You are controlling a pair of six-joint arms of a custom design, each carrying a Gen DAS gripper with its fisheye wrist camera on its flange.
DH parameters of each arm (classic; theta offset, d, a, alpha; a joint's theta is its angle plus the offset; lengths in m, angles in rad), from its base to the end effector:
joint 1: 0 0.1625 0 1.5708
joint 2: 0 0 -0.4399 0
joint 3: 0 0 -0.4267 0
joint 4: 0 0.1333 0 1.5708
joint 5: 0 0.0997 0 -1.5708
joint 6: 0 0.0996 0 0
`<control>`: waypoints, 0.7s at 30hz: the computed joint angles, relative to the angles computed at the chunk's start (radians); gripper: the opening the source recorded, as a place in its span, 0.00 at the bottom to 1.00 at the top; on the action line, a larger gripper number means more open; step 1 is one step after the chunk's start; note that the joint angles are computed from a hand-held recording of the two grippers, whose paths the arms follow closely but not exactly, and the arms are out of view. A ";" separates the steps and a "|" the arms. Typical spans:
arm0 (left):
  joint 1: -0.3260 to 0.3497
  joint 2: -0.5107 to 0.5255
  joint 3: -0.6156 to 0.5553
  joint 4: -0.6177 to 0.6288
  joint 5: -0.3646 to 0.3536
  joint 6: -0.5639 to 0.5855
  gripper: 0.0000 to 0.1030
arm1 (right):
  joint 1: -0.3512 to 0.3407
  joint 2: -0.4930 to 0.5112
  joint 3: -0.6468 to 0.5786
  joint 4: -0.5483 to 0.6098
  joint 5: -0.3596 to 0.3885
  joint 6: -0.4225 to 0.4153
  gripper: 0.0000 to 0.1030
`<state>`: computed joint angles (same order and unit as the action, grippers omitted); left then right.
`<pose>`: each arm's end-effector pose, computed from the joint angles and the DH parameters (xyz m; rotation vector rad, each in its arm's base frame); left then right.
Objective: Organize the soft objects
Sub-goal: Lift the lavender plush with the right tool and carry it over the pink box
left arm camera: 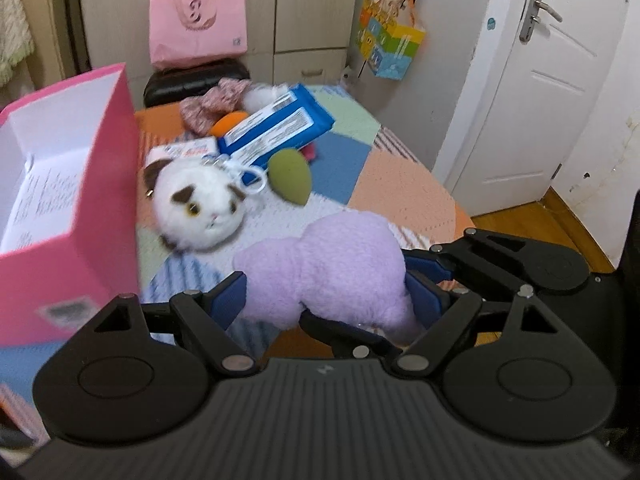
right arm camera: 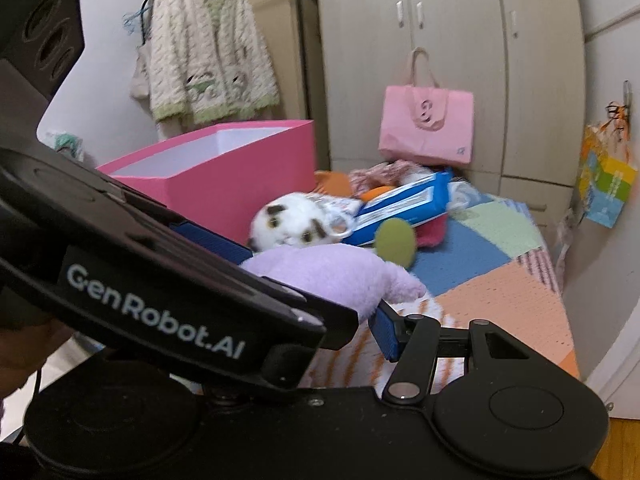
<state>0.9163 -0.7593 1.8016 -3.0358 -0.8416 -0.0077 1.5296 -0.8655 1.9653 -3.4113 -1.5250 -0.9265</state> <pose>-0.2407 -0.6417 0.0700 0.5924 2.4031 -0.8066 0.1122 -0.6247 0.1111 1.1687 -2.4100 0.9491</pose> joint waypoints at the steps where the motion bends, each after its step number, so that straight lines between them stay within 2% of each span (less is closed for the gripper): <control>1: -0.004 -0.017 0.014 0.014 0.004 -0.018 0.82 | 0.007 -0.007 0.004 0.021 -0.004 0.005 0.60; 7: -0.039 -0.126 0.117 0.044 0.065 -0.094 0.82 | 0.049 -0.036 0.035 0.092 0.019 -0.017 0.60; 12: -0.066 -0.227 0.185 0.119 0.123 -0.192 0.82 | 0.093 -0.046 0.040 0.169 0.047 -0.036 0.60; 17: -0.083 -0.306 0.213 0.201 0.162 -0.259 0.82 | 0.133 -0.044 0.009 0.267 0.080 -0.023 0.60; 21: -0.081 -0.340 0.204 0.212 0.177 -0.248 0.82 | 0.167 -0.031 -0.026 0.303 0.092 -0.021 0.60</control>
<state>0.8353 -1.0993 2.0058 -2.8241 -0.6644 -0.2560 1.6962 -0.8967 1.9388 -3.1078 -1.4328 -0.9476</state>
